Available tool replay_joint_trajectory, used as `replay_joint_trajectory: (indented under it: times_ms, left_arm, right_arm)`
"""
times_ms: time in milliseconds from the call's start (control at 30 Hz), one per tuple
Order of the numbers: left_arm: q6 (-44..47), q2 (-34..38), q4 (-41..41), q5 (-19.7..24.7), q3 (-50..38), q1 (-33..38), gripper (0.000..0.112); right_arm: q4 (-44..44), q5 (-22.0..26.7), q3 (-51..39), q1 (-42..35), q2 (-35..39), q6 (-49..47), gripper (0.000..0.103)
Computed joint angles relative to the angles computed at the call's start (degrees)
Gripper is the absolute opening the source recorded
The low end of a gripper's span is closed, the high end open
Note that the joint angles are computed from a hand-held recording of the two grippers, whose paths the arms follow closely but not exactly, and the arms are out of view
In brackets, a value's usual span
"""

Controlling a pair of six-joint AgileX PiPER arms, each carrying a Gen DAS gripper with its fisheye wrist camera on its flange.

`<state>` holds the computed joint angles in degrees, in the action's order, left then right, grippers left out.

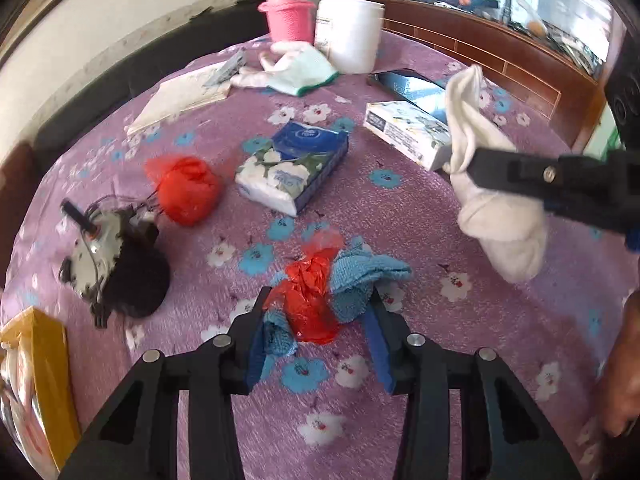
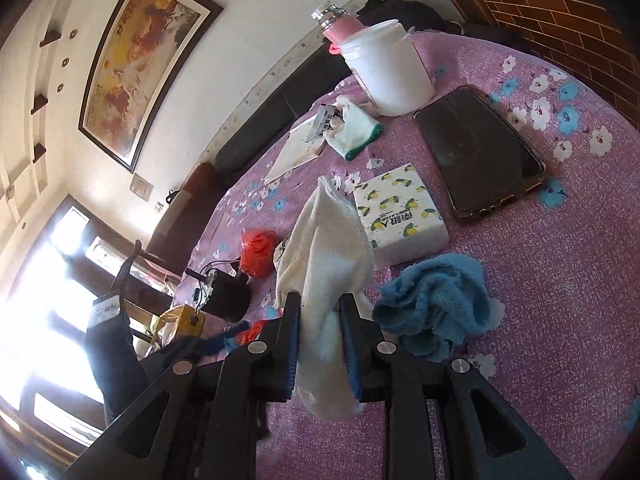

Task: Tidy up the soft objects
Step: 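Grasp the white sock with the right tool while the left tool grasps the red mesh bag and blue towel, then carry the sock and red-blue bundle into the box and open both tools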

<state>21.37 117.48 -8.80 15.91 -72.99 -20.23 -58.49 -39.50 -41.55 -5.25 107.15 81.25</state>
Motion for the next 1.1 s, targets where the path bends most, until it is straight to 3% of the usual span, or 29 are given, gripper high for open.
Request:
replay_joint_trajectory:
  times_ms: [100,233,500,633,867,1000,1100]
  left_arm:
    - [2.72,-3.04,-4.27,-3.46,4.80,0.01,0.042]
    - [23.26,-11.47,-27.18,-4.49,14.33,3.26,0.042]
    - [65.15,-27.61,-70.55,6.57,32.60,19.19,0.043]
    - [74.64,-33.51,-77.61,11.08,38.21,26.92,0.043]
    - [77.56,-39.92,-72.88,25.91,42.09,49.74,0.043]
    - [79.40,-38.88,-68.69,32.96,40.11,65.64,0.043]
    - [80.32,-32.98,-67.77,32.43,36.05,72.03,0.043]
  right_arm:
    - [1.08,2.43,-0.14,1.39,-0.56,-1.34,0.022]
    - [2.22,4.93,-0.34,2.87,-1.01,-2.93,0.022]
    - [3.48,9.99,-1.89,5.65,-0.45,-4.41,0.022]
    - [5.79,14.74,-2.89,8.17,-0.16,-6.51,0.022]
    - [21.21,26.39,-4.40,14.27,-1.14,-20.51,0.021]
    - [10.58,27.42,-1.73,16.72,-5.98,-8.53,0.020]
    - [4.33,28.82,0.16,21.72,-11.72,-1.96,0.020]
